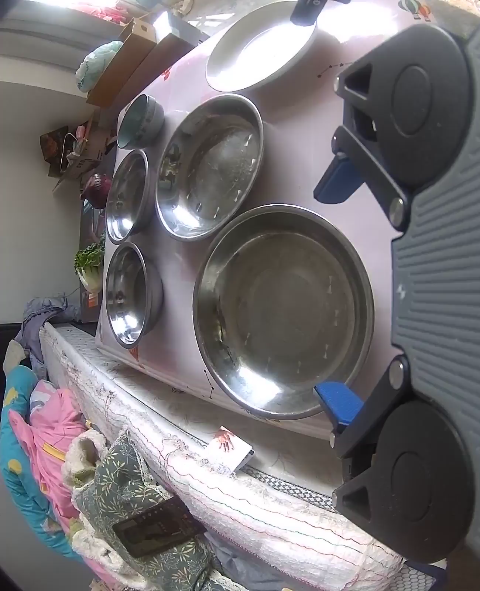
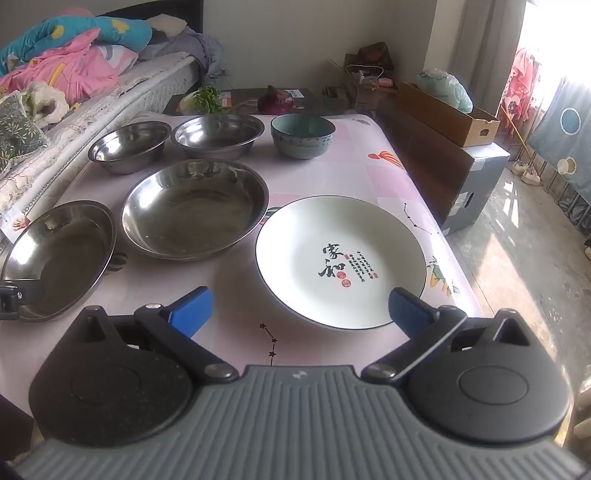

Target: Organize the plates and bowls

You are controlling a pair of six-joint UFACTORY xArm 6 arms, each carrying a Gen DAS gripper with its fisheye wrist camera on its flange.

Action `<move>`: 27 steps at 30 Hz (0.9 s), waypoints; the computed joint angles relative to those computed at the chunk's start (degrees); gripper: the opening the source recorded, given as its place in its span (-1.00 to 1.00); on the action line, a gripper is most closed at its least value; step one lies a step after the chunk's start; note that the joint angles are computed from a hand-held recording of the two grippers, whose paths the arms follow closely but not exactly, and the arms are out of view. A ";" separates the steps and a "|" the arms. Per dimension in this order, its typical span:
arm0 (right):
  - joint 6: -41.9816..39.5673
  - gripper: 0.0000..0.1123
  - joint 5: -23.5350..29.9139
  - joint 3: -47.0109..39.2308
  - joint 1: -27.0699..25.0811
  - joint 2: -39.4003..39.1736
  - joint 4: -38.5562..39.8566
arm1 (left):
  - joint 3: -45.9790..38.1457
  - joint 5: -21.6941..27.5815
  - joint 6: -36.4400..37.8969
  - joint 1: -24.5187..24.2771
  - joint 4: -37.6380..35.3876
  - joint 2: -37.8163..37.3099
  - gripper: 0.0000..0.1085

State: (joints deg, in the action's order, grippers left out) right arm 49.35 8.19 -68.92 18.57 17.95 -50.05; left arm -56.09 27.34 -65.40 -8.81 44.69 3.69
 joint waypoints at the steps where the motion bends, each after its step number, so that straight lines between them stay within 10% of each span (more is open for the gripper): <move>1: 0.00 0.82 0.00 0.00 0.00 0.00 0.00 | 0.00 0.00 0.00 0.00 0.00 0.00 0.89; 27: -1.12 0.82 0.23 -0.21 0.10 0.15 1.58 | 0.19 -0.69 -0.29 0.45 0.39 0.17 0.89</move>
State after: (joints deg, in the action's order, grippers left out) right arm 48.23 8.42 -69.13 18.68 18.10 -48.47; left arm -55.90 26.66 -65.69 -8.36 45.08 3.86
